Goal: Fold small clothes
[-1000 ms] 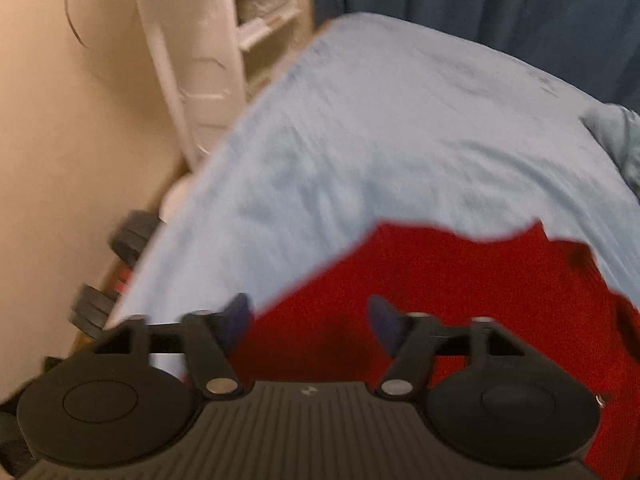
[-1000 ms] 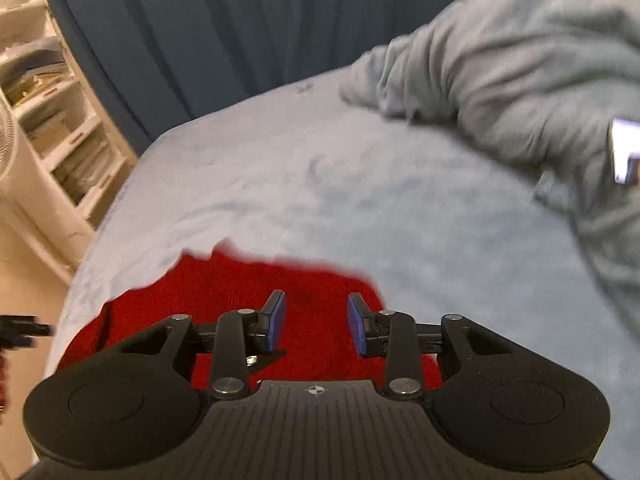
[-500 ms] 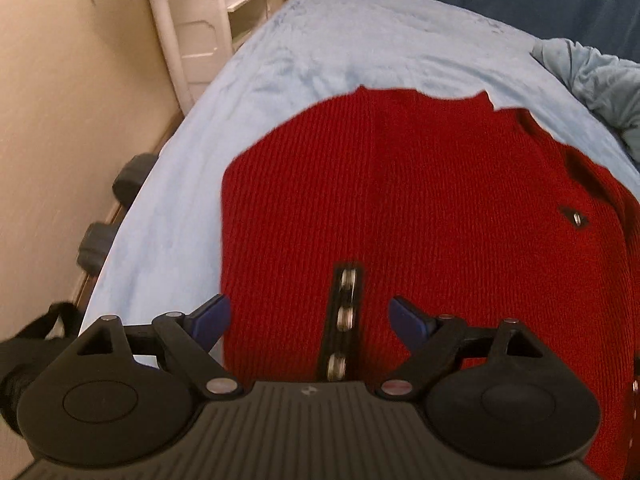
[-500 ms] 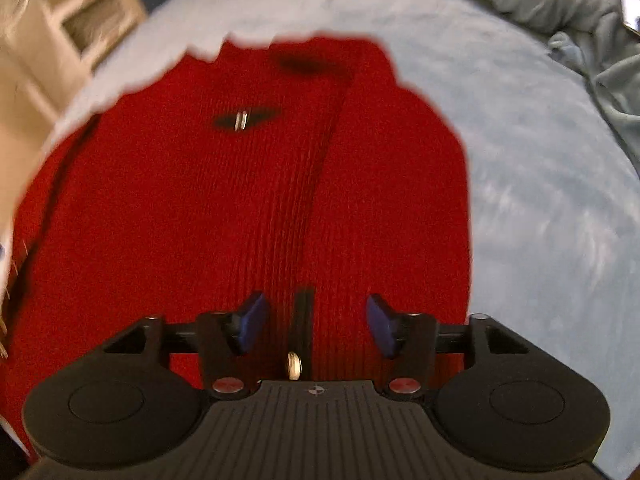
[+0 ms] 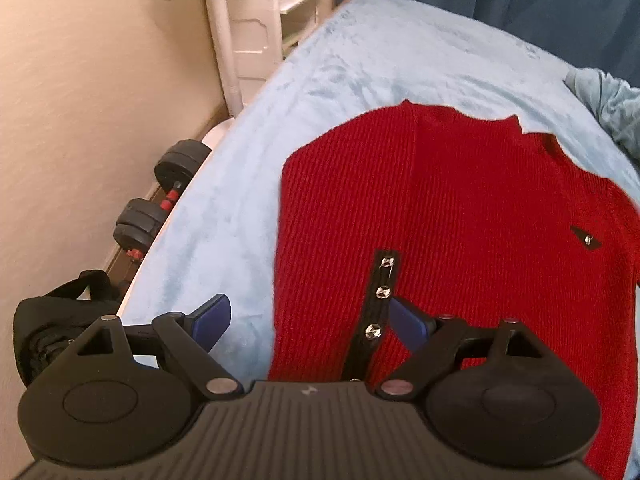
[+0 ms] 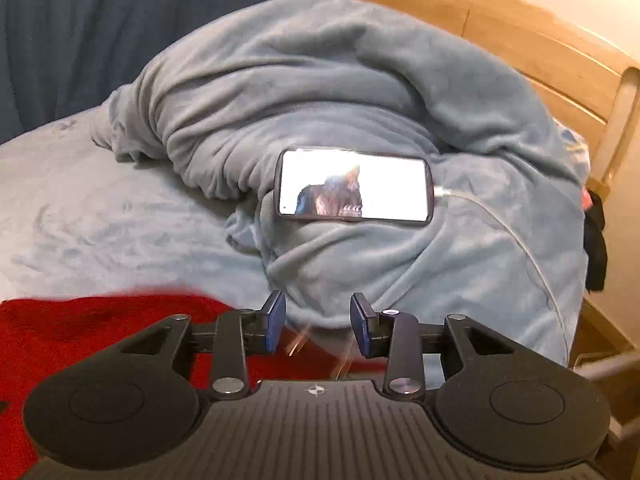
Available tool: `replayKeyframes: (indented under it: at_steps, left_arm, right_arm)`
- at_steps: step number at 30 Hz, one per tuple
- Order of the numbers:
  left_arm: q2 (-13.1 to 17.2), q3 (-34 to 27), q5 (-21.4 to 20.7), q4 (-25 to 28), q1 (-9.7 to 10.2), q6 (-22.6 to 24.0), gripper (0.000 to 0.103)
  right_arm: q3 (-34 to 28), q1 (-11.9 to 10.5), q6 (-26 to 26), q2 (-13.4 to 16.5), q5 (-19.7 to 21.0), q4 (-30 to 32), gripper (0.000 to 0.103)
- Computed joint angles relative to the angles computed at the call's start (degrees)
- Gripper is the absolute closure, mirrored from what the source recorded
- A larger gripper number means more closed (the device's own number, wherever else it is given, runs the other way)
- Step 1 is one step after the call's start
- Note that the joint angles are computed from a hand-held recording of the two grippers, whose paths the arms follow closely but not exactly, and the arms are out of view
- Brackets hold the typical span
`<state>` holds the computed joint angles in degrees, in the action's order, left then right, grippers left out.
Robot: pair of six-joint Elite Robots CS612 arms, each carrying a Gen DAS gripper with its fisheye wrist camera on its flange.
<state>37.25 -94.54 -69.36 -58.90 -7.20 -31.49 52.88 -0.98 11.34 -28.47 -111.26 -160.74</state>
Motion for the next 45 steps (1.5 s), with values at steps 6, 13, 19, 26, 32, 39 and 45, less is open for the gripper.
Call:
replayKeyframes:
  at_steps: [6, 13, 19, 26, 32, 39, 45]
  left_arm:
    - [-0.5, 1.6, -0.5, 0.9, 0.20, -1.2, 0.013]
    - [-0.3, 2.5, -9.0, -0.7, 0.97, 7.3, 0.000]
    - [-1.8, 8.3, -11.2, 6.8, 2.11, 14.9, 0.072]
    - [-7.7, 11.5, -18.6, -3.7, 9.32, 2.8, 0.092]
    - [-15.4, 21.4, -11.3, -10.6, 13.48, -5.1, 0.092]
    - [-21.9, 32.8, -12.0, -14.8, 14.34, -13.4, 0.103]
    - [-26.6, 42.5, -15.1, -25.3, 9.18, -4.8, 0.103]
  right_arm:
    - [11.8, -0.4, 0.8, -4.9, 12.6, -4.2, 0.060]
    - [23.6, 2.1, -0.4, -10.5, 24.4, -7.3, 0.057]
    - [27.9, 4.5, 0.8, -13.3, 30.8, -5.3, 0.057]
    - [26.3, 5.9, -2.1, -13.7, 30.8, -5.8, 0.057]
    - [24.1, 6.7, -2.6, -12.7, 31.9, -5.9, 0.057]
    - [23.8, 7.0, -2.7, -11.8, 32.0, -3.5, 0.057]
    - [24.4, 6.0, -1.0, -11.2, 31.8, -3.6, 0.057]
